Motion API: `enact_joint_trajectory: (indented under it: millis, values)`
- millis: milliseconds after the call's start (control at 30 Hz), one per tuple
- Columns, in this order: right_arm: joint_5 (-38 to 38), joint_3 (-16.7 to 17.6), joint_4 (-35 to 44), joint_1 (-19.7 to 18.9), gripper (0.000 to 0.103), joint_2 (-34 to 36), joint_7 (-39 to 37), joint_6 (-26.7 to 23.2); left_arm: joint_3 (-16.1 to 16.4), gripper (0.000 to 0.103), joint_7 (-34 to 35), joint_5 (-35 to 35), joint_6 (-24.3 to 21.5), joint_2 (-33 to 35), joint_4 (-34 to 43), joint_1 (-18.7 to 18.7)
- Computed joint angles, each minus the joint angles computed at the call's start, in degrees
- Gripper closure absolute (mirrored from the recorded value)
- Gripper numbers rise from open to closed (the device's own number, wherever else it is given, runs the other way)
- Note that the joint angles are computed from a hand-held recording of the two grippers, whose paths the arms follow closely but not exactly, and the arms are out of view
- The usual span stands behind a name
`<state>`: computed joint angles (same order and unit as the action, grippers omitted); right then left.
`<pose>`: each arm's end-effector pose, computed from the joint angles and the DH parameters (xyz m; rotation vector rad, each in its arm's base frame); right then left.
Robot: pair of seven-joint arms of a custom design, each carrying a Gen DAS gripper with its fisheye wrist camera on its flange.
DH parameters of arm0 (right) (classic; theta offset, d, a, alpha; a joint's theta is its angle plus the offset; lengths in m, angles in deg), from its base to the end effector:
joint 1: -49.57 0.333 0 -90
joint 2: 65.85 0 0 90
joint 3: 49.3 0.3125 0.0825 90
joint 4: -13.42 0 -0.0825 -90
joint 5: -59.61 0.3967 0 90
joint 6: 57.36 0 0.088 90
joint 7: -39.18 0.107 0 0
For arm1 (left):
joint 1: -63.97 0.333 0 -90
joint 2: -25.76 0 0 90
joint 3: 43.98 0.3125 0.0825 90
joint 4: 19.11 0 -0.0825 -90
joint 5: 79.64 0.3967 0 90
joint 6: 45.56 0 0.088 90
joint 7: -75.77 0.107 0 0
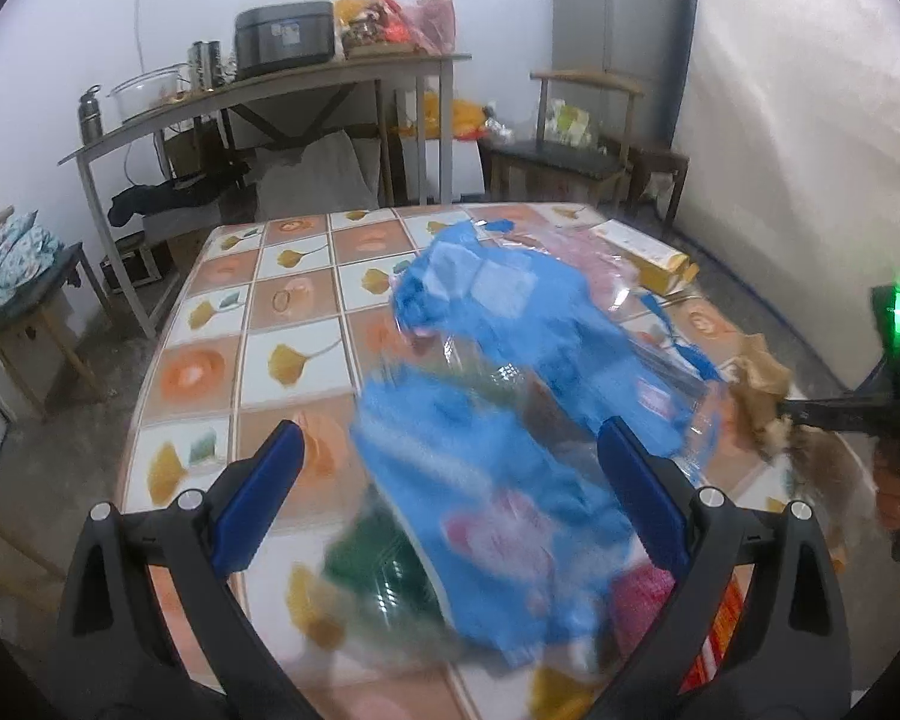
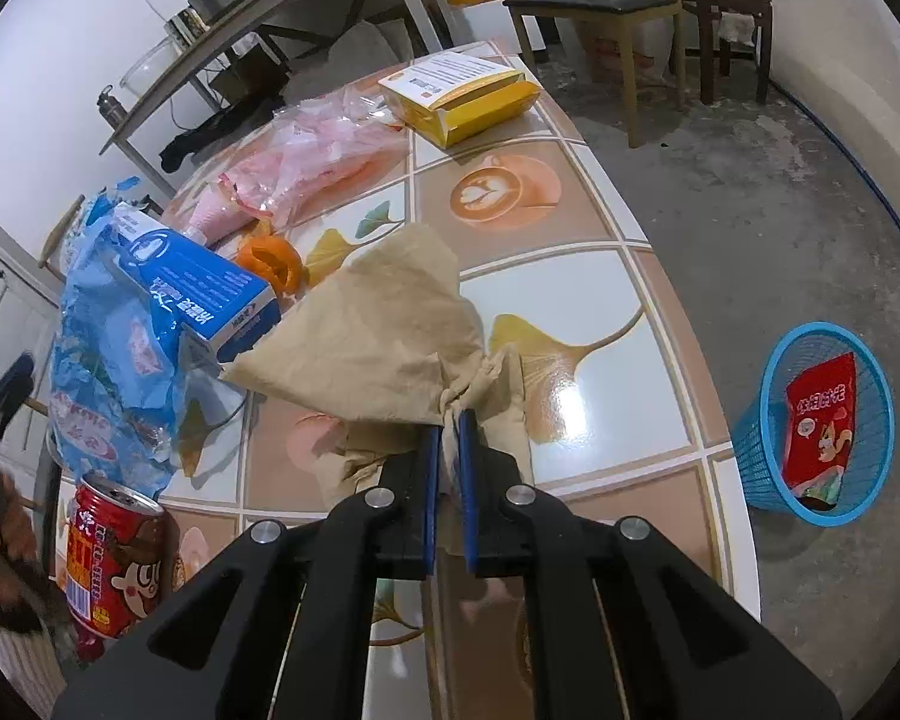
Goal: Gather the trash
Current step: 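Lift the blue bag with the left tool while the right tool lifts the tan paper bag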
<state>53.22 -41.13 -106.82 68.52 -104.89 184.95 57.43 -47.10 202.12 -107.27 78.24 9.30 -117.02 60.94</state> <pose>0.3322 0.1889 0.7269 -1.3191 2.1941 -0.3219 0.5018 -0.0785 0.7808 -1.1557 2.2743 -1.0406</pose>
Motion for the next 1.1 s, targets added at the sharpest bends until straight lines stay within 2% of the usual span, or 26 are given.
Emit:
enact_joint_trajectory:
  millis: [100, 167, 300, 500, 567, 700, 800, 1100]
  values:
    - [0.29, -0.19, -1.09, 0.10, 0.096, -0.81, 0.08, 1.37, -0.62, 0.011, -2.91, 2.69, -6.87, 6.89, 8.78, 0.46]
    - [0.60, -0.39, -1.95, 0.19, 0.096, -1.46, 0.12, 2.35, -0.79, 0.025, -5.04, 2.34, -12.25, 11.28, 14.56, 0.95]
    - [1.14, -0.65, -3.14, 0.25, 0.096, -2.35, 0.22, 3.82, -1.62, 0.047, -9.31, 1.87, -17.26, 15.28, 19.77, 2.27]
    - [1.38, -0.59, -3.86, 0.21, 0.096, -2.99, 0.17, 4.68, -2.26, 0.069, -10.89, 1.78, -16.04, 14.52, 18.61, 3.13]
    - [1.37, -0.51, -4.06, 0.18, 0.096, -3.14, 0.27, 4.96, -2.30, 0.082, -11.35, 1.80, -15.56, 14.33, 18.59, 3.20]
    - [1.48, -0.57, -4.84, 0.13, 0.097, -3.75, 0.65, 5.94, -2.10, 0.095, -11.62, 1.15, -13.08, 13.05, 17.94, 3.31]
    - [1.51, -0.68, -5.34, 0.16, 0.097, -4.13, 0.65, 6.74, -1.92, 0.100, -11.29, 0.54, -11.24, 12.05, 17.63, 3.27]
    - [2.05, -1.09, -8.55, -0.39, 0.098, -8.49, 2.59, 10.14, -1.14, 0.102, -9.21, -4.84, -6.03, 8.40, 18.07, 1.97]
